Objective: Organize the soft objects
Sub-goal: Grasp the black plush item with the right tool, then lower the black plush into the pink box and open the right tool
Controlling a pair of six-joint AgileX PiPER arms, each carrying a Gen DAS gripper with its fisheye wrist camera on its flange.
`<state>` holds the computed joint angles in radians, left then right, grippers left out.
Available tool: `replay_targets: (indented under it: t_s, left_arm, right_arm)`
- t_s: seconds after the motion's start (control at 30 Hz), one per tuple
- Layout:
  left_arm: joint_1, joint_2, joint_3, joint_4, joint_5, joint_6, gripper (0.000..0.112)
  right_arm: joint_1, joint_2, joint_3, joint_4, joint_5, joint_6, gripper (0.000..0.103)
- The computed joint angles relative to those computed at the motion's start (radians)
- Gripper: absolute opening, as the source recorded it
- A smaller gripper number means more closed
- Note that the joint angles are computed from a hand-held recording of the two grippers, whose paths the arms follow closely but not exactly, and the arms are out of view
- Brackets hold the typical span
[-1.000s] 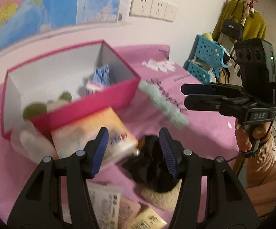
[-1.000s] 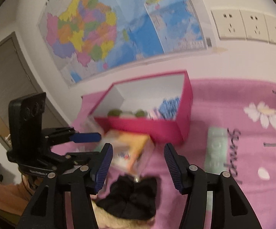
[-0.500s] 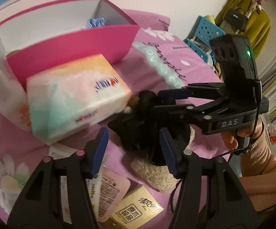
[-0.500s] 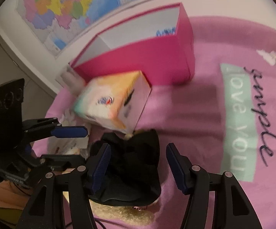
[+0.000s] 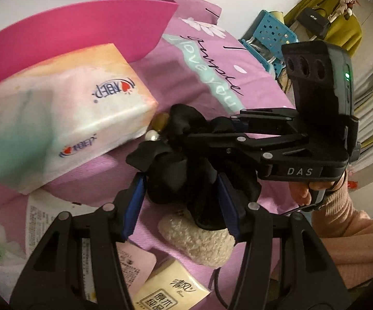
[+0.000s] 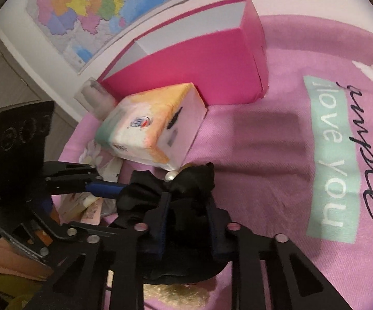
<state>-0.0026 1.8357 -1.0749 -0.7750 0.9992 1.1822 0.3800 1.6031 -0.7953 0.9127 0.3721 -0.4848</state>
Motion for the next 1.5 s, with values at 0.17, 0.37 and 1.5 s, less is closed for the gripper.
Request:
replay_targets:
  t_s: [0.17, 0.37, 1.5]
  left_arm:
    - [0.011, -0.008, 0.013, -0.038, 0.012, 0.046, 0.038]
    - [0.032, -0.045, 0.015, -0.076, 0.041, 0.071, 0.033]
    - [-0.051, 0.121, -0.582, 0.095, -0.100, -0.398, 0.033]
  right_arm:
    - [0.007, -0.065, 0.026, 0.013, -0.020, -0.007, 0.012]
    - [0.025, -0.139, 0.014, -0.062, -0.027, 0.076, 0.011]
    - [-0.077, 0.286, -0.759, -0.393, 0.103, 0.260, 0.011]
